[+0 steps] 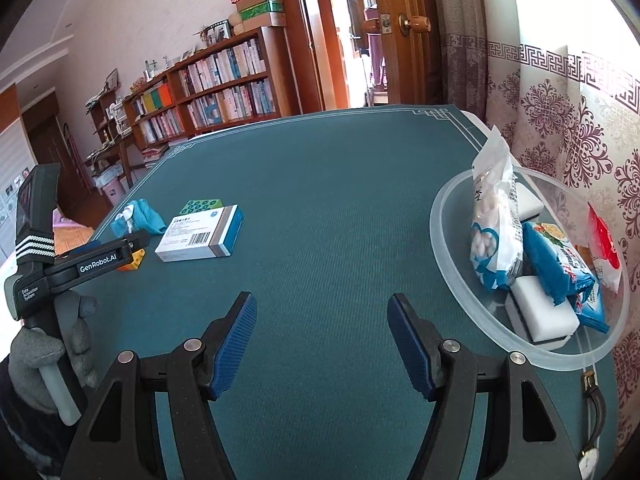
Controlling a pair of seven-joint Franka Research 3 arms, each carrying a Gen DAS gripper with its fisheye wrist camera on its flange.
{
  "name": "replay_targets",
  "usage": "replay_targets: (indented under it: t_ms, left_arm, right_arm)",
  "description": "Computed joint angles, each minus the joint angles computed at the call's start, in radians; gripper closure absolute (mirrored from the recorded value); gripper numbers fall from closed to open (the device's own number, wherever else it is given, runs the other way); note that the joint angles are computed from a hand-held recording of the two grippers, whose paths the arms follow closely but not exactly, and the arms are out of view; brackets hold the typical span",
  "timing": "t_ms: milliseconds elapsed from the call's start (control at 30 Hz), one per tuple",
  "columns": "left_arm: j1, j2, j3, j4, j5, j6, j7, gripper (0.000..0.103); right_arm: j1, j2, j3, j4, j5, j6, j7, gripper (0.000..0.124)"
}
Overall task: Organize objects
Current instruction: 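Withdraw both open tools from the bowl toward the remaining items, then grasp the orange-yellow toy block with the left tool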
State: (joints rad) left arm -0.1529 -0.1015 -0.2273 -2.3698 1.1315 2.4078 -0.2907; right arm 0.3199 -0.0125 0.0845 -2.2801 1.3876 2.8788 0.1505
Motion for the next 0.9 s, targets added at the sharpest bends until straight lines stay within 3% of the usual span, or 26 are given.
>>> replay_targets:
  t_ms: [200, 500, 700, 900]
  left_arm:
    - [0.019, -0.015, 0.016, -0.034, -0.025, 0.021, 0.002, 0.001]
    - [0.062, -0.011, 0.041, -0.068, -0.089, 0.128, 0.018, 0.002]
    - [0.069, -0.006, 0.032, -0.066, -0.103, 0.136, 0.037, 0.024]
    - [0.066, -0.007, 0.025, -0.066, -0.065, 0.129, 0.027, 0.058]
  right_arm:
    - [0.014, 0.011, 0.013, 0.002, -0.030, 0.006, 0.022, 0.055]
    - [0.025, 0.032, 0.026, 0.016, -0.061, 0.001, 0.040, 0.055]
    - [0.027, 0.053, 0.034, 0.034, -0.111, -0.006, 0.075, 0.055]
    - [0.032, 0.080, 0.050, 0.070, -0.134, -0.009, 0.085, 0.055]
